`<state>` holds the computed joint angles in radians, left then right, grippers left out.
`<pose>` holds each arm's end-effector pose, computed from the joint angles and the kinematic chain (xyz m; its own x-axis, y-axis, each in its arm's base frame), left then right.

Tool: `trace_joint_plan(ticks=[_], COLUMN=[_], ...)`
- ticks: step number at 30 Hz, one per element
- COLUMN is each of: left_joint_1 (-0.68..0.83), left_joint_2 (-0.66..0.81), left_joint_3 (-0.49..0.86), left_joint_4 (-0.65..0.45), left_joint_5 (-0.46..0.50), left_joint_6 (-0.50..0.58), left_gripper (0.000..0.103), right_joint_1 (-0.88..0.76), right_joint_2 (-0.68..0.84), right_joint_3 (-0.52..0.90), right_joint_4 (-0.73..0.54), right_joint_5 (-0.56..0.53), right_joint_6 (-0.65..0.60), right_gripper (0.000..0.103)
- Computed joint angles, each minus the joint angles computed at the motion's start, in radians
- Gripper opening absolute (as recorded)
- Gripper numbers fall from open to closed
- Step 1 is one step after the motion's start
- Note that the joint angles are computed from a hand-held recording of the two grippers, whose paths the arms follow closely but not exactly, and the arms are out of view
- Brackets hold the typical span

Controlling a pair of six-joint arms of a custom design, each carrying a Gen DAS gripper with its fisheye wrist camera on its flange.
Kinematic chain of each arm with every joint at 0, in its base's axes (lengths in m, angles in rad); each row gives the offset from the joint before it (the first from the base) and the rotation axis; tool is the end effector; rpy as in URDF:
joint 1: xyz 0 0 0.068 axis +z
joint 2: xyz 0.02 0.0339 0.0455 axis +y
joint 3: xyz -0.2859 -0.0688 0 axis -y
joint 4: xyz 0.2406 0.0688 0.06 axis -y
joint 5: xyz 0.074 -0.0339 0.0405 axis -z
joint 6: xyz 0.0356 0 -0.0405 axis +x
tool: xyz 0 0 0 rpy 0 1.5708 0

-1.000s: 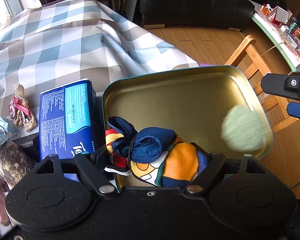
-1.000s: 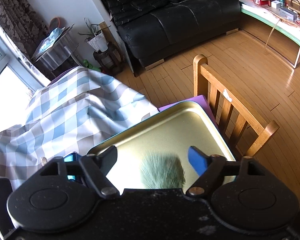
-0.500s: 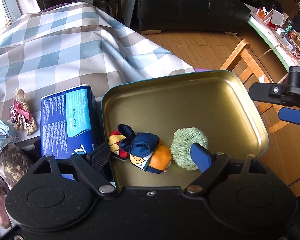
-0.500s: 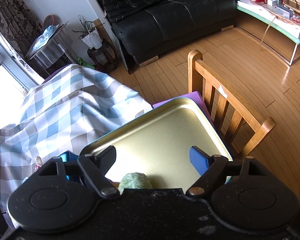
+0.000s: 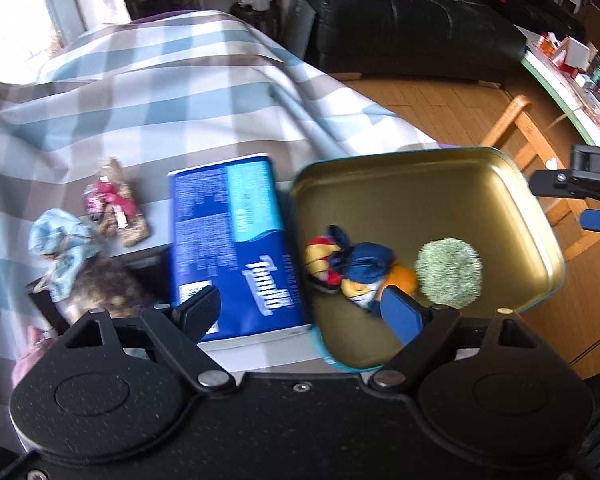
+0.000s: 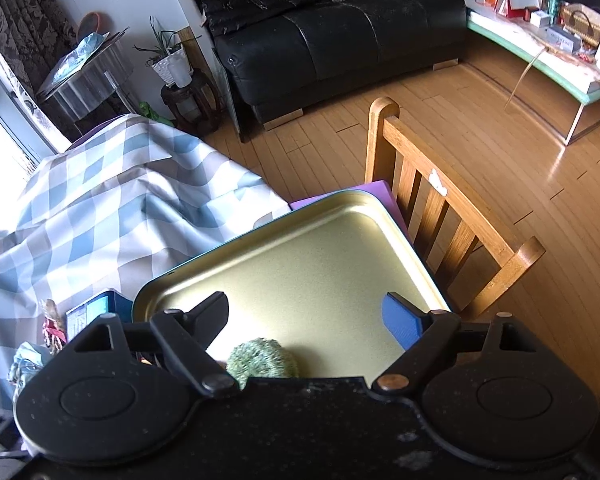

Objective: Organize soft objects
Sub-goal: 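Move the left tool back to the pink drawstring pouch beside the black box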

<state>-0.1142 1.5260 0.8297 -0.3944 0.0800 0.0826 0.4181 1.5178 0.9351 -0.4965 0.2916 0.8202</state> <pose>0.2787 -0.0348 0.1937 -0.8658 0.1821 -0.4661 0.2224 0.9744 -0.0325 0.2690 0.1083 0.2214 -0.7432 0.4362 -0.5073 0.4085 0.8963 0.1723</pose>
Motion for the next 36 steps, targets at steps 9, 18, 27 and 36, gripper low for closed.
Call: trace_joint_plan(ticks=[9,18,27,36], left_joint_1=[0.277,0.521,0.662,0.744], left_joint_2=[-0.064,-0.004,0.091,0.192], left_joint_3=[-0.039,-0.003,0.035,0.133], left_joint_4=[0.028,0.083,0.140,0.062], left_joint_5=[-0.004,0.042,0.091,0.218], left_joint_6=[0.143,0.271,0.365,0.385], left_gripper=[0.084,0.086,0.087,0.087], right_joint_1=[0.099,0.340,0.588,0.788], right_joint_2=[-0.010,-0.017,0.110,0.349], right_joint_3=[-0.017,-0.063,-0.027,0.141], right_joint_4=[0.030,0.157,0.174,0.150], right_joint_5=[0.142,0.357,0.448,0.434], right_joint_6=[-0.003,0.004,0.120,0.050], right_gripper=[0.090,0.103,0.103,0.102])
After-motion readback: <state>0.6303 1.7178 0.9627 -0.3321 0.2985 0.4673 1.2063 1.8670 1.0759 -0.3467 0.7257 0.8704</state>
